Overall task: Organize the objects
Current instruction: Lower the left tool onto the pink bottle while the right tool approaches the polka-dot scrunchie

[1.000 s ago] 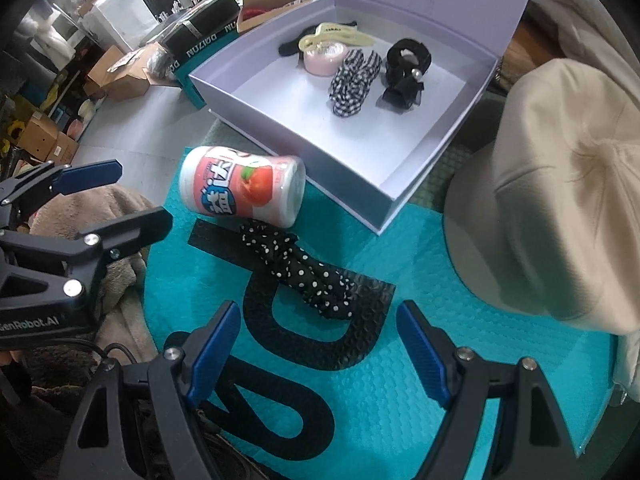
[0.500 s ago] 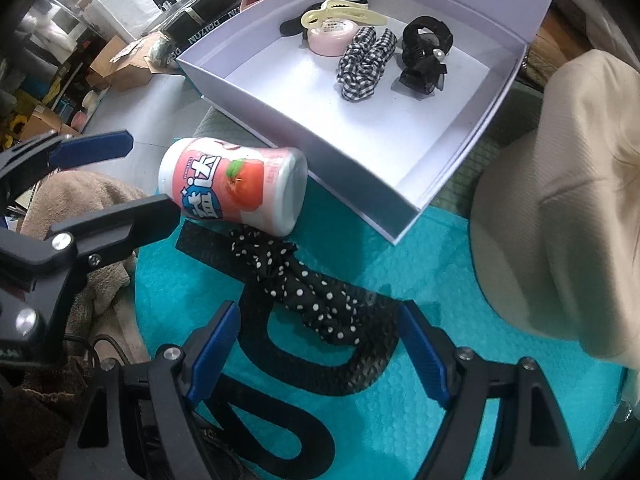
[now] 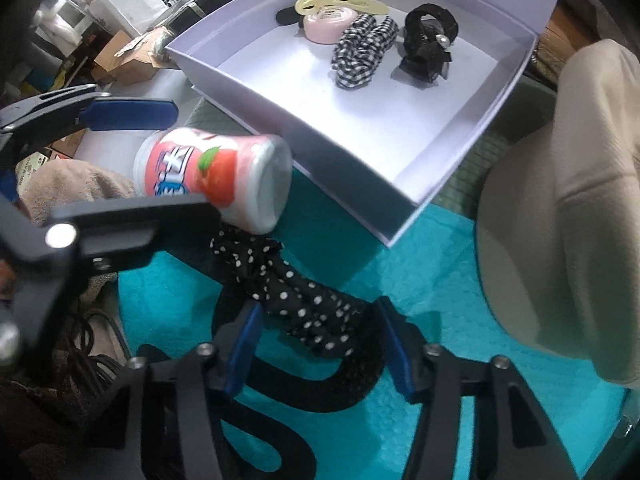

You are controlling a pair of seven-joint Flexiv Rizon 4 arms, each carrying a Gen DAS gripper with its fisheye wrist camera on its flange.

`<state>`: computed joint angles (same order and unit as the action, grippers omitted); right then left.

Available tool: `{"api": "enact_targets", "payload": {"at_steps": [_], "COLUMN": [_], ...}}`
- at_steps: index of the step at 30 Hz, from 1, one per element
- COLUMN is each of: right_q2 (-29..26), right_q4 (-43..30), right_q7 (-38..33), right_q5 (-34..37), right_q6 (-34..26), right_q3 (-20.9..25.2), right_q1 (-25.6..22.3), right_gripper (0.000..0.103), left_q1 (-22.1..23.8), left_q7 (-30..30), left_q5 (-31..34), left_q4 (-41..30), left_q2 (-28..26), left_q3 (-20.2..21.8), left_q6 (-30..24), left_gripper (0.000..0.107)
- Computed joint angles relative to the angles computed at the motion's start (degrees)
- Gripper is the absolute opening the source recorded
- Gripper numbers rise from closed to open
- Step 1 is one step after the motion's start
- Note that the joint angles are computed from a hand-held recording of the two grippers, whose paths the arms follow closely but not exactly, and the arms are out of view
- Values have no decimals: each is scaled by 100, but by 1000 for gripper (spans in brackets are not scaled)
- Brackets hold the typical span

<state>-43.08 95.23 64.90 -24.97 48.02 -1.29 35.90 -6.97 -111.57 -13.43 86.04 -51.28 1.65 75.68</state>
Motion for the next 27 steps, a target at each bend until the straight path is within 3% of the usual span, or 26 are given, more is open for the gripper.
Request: {"api": "enact_targets", "payload": {"at_steps": [11,15,17,20,27], "right_q2": [36,14,2,-20,-133], "right_q4": [68,16,-12,-53,-267], "right_q7": [275,408,469,578,970], "right_q5": [77,156,179,262,252], "right_q6": [113,58,30,5,-125], "right_q3": [28,45,49,85,59], "right_q1": [14,38,58,76,248], "right_gripper": [37,36,36,36,36], "left_q1": [244,62,-44,-57,-57], "left_q7": [438,19,-369,-710,-691], "left_q5": [-277,-364,-373,-390,-159], "left_q4": [-168,-200,-168,-17,-90], "left_q2": [-236,-292,-293,-246,-172], "left_q3": [-447,-212,-46,-45,-148], "left_q6": [-333,-497,-531,-358,-686], "left_gripper": [82,78,60,59,59]}}
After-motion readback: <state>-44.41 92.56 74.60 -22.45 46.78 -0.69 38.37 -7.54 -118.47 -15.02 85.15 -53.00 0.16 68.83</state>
